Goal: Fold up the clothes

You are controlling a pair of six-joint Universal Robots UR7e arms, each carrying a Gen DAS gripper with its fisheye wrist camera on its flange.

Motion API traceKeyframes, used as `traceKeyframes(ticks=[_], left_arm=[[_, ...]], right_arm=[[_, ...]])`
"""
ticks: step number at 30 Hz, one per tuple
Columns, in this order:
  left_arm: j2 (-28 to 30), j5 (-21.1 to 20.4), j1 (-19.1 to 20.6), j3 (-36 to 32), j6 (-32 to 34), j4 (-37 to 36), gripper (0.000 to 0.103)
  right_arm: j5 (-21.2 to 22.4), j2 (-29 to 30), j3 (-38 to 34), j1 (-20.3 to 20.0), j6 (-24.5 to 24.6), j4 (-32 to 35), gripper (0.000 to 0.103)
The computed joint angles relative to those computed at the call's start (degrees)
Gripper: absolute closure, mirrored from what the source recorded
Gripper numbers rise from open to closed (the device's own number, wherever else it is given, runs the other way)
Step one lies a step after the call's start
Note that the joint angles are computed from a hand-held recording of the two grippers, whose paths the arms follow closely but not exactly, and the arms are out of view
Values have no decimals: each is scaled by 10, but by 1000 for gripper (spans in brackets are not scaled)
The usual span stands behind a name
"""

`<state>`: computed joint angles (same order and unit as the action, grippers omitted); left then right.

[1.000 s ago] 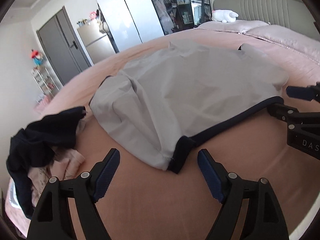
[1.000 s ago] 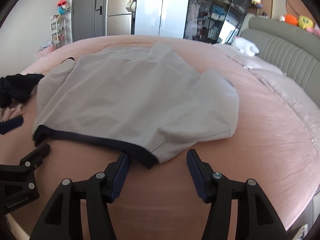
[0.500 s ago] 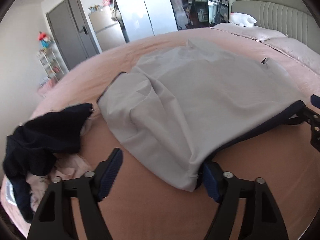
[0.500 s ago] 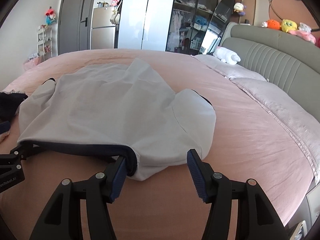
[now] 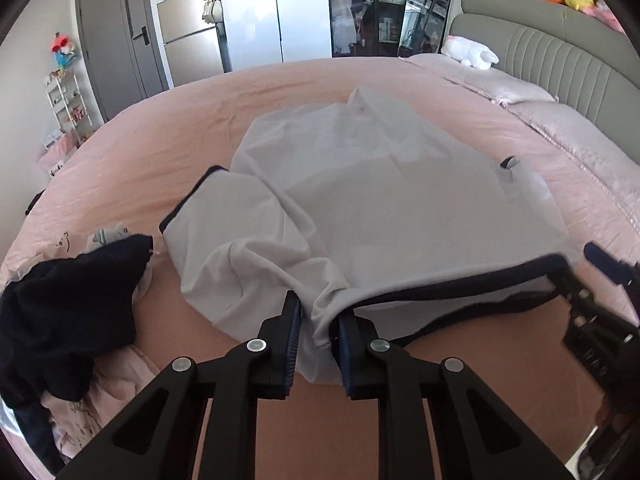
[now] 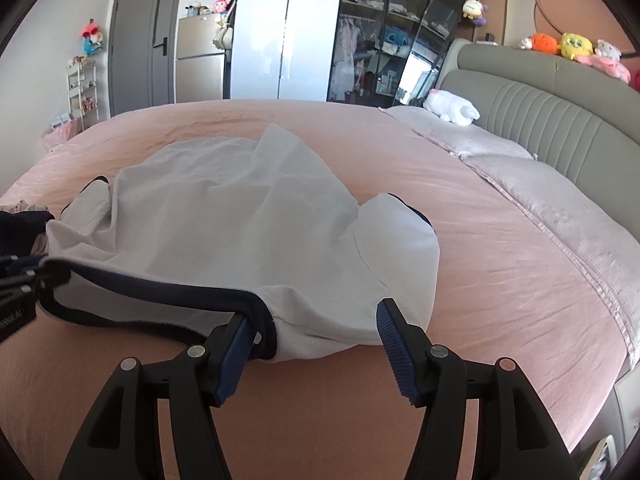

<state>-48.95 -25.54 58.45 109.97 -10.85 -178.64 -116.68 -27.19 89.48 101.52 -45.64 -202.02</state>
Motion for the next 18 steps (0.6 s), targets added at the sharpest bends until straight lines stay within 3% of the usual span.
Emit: traceKeyframes(ticks=[7,11,13,14,17,18], left_arm=[[-12,-5,-11,2,8,-15,88],[-24,-11,-15,10,-7,-1,88],[-25,-12,-17,9,-3,1,88],[-22,-8,-19,8,9,-6,88],[-11,12,-29,3,55,-32,88],[-10,15,-31,2,64,-37,88]], right_arm=[[-50,40,-41,7,-28,-1,40],[-82,40,-56,6,6,14,41],[-75,30,-53,5,10,27,54],[-71,26,-51,6,7,32,72],[-59,14,-47,9,-3,48,93],[-59,13,-47,13,-9,52,95]])
